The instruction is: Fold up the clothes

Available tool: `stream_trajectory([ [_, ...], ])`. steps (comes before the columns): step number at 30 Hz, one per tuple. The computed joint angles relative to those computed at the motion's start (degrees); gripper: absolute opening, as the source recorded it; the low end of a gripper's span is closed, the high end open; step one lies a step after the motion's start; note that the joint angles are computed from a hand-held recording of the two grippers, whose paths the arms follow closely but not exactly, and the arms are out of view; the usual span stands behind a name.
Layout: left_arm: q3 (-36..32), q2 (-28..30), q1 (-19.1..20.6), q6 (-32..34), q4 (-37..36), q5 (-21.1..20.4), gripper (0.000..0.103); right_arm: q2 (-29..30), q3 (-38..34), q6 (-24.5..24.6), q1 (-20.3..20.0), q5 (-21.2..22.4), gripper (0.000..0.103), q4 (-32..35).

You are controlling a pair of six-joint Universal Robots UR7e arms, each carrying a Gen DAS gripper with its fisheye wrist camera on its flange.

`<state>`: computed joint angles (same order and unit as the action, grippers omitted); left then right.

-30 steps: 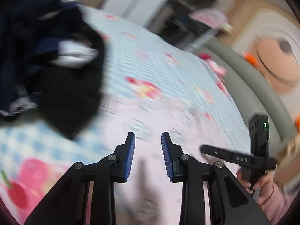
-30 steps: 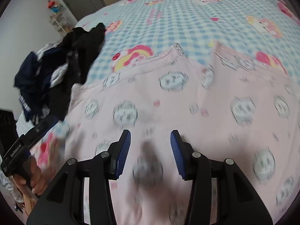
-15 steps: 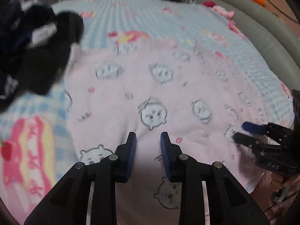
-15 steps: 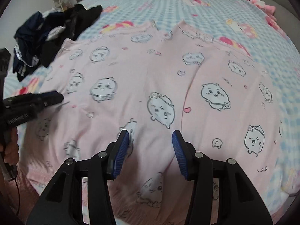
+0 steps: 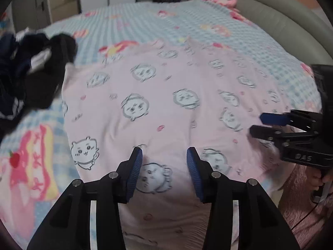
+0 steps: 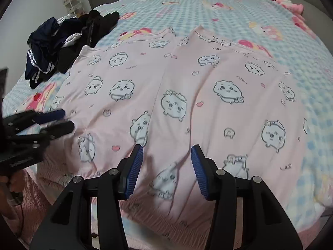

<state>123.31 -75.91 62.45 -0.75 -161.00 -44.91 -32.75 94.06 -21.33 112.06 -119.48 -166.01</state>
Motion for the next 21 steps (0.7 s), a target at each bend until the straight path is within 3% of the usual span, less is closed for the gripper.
stream_trajectory([
  [3,0.9,1.1,-1.2,-1.2,2.6,-1.2,0.058,1.7,0.0,-1.9,0.7,-1.3,0.05,0.4],
  [6,2.5,1.7,-2.8,-3.7,8.7,5.8,0.058,1.9,1.8,-5.7,1.4,-5.2,0.05,-2.1],
  [11,5.1,-3.0,-2.8,-4.8,4.1,1.2,0.058,-3.0,7.0,-4.7,0.4,-1.6,0.05,-5.0],
  [14,5.0,-1.5,-3.0,-3.4,-1.9,0.5,0.058,-4.8,8.2,-3.0,-0.2,2.3,0.05,-6.6],
  [18,3.6,1.7,-3.8,-2.6,-4.8,-0.9,0.058,-2.3,6.4,-4.1,0.1,-3.6,0.05,-7.2],
  [21,2.1,3.3,-3.5,-5.5,3.2,3.3,0.058,-3.1,7.9,-7.7,-0.7,-4.8,0.05,-7.9],
])
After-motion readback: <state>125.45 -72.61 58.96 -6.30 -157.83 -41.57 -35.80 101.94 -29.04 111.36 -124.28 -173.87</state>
